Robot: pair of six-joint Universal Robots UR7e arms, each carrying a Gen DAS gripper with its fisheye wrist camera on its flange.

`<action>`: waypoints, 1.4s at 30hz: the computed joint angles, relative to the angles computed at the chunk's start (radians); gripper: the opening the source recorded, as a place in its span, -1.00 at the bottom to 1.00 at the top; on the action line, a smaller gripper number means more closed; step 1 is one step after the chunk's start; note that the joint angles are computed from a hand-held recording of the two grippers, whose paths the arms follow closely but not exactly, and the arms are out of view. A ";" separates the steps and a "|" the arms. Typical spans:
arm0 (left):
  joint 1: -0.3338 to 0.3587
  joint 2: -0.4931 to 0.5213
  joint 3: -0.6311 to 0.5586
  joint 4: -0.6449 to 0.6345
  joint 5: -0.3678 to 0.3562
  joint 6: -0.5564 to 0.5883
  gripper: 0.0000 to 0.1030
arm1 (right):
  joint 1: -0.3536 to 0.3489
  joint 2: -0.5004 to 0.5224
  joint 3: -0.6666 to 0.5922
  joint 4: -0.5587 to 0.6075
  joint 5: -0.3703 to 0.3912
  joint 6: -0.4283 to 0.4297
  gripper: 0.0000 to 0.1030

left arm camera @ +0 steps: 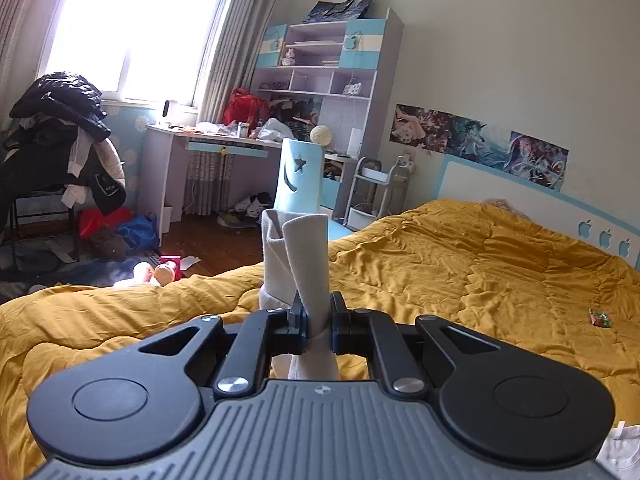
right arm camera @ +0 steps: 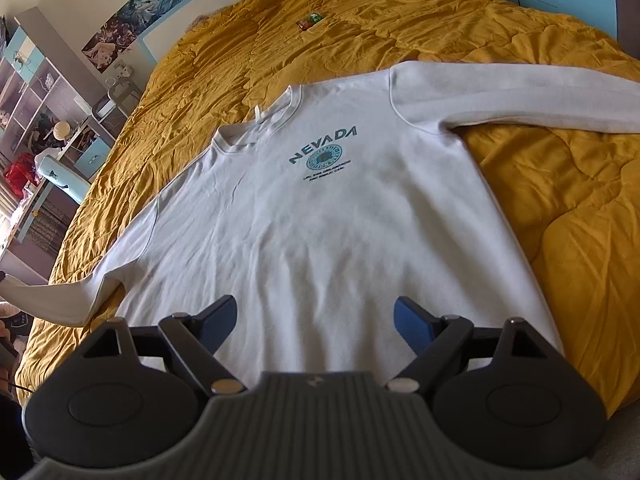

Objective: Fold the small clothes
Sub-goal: 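Lift the sleeve and lay it across the sweatshirt body, open left tool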

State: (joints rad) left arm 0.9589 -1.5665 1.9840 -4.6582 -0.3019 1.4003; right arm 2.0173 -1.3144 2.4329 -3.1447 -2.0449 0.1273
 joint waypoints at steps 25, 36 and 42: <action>-0.071 0.621 -0.025 0.685 -0.222 -0.945 -0.81 | -0.223 -0.066 0.115 -0.296 -0.044 -0.249 0.59; -0.056 0.804 -0.052 0.833 -0.255 -1.055 -0.82 | -0.262 -0.008 0.148 -0.420 0.016 -0.299 0.59; -0.046 0.825 -0.034 1.054 -0.310 -1.076 -0.76 | -0.269 0.012 0.144 -0.426 0.013 -0.316 0.60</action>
